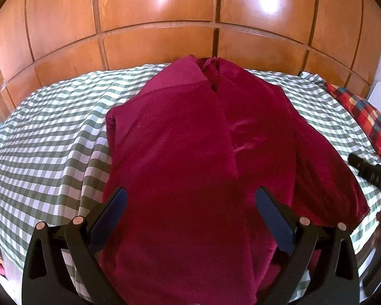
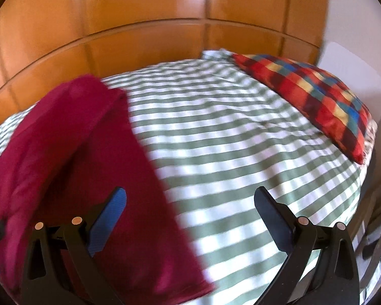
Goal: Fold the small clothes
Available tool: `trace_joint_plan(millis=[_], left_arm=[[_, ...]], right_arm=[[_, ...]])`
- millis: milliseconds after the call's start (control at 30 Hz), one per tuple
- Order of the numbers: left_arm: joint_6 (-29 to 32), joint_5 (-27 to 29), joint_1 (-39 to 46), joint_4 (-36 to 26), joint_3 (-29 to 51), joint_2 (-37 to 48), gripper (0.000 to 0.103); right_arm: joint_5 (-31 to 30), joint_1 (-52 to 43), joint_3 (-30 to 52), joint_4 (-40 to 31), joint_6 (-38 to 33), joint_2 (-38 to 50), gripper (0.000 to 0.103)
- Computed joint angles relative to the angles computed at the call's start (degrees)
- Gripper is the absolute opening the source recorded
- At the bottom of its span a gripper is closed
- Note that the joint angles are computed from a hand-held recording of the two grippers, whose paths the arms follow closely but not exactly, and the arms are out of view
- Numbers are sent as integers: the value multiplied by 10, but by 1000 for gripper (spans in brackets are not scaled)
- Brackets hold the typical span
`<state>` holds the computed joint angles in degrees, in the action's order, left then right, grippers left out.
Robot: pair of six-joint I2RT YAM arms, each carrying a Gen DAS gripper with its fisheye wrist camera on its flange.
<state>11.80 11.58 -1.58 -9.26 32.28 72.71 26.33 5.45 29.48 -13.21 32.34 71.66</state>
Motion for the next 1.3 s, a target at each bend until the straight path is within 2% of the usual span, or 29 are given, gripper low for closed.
trace_joint_plan(millis=[133,233,267,333,400,433,600,667,800,900,967,1033,1300], left_arm=[[6,-4,-6,0,10,24,100],[-2,-11,-4,12,6,19,101],[-4,-7,1,14,4,16,101],[-3,11,22,13,2,10,101],[6,25,44,17,-3,5,100],[10,27,52,24,-6,2,100],[9,78,92,30,8,21,100],[11,78,91,35,9,24,100],[13,52,80,45,6,32,101],[16,43,82,40,8,37,100],[16,43,86,37,9,40,100],[17,43,92,26,19,50,100],[32,39,100,29,15,48,100]], right_arm=[[-37,-162,20,70,-97,58,100],[-35,-260,83,117,-155,169,100],[-36,-283,114,118,-163,212,100],[-90,-328,162,128,-179,280,100],[-101,-342,199,125,-180,331,100],[-127,-351,207,132,-177,347,100],[-160,-372,230,113,-185,357,100],[-168,-379,244,94,-186,354,100],[-126,-383,290,75,-194,365,100],[-95,-397,361,31,-217,430,100],[-142,-421,347,67,-224,437,100],[-161,-431,335,94,-221,437,100],[-152,-427,322,101,-224,424,100]])
